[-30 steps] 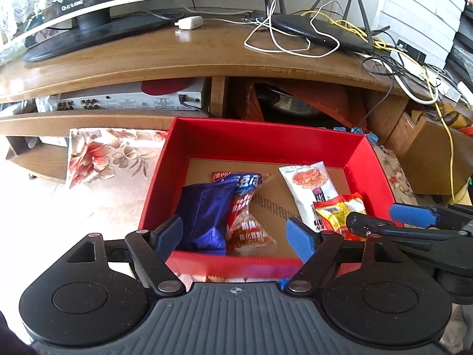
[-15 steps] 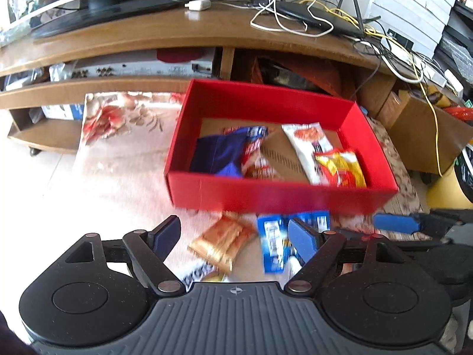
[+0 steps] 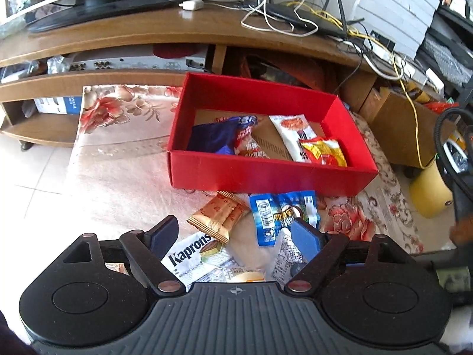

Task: Organize snacks
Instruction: 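Move both grippers back toward the remaining snacks beside the box, then grasp the clear printed packet with the right gripper while the left grasps the round bun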

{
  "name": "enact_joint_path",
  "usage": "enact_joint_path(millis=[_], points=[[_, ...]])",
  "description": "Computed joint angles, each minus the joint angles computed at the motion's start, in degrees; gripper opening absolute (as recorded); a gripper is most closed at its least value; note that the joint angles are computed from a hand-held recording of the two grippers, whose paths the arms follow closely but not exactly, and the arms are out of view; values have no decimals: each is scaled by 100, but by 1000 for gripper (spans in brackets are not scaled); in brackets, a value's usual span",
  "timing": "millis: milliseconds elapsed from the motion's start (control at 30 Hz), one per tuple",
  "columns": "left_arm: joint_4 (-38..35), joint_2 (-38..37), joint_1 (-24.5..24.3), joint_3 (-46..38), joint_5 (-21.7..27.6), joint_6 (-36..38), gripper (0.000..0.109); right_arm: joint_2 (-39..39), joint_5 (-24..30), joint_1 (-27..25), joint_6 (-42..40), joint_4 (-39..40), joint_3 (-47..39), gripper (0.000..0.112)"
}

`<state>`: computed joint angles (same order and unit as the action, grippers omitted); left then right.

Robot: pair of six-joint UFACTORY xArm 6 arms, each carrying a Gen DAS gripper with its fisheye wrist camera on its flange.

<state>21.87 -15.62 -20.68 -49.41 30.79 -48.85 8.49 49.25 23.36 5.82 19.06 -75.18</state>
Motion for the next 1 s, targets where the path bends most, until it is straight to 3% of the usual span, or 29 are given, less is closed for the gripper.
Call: enact_joint_path(millis=[200,367,533,700,1000], points=[[-132,-76,91,87,-111,62,88,307,156,-51,378,771,-237,60],[-225,-63,105,112,-107,133,88,480,124,106,362,447,-376,63],[-303,-64,68,126,-79,222,88,402,101,120,-326,258,-285,49],[-445,-126,9,215,-61,319,88,73,-24,-45,-807,165,52,43],[-976,-31,-342,278,263,836,88,-629,-442,-72,-1167,-1098,886,42]])
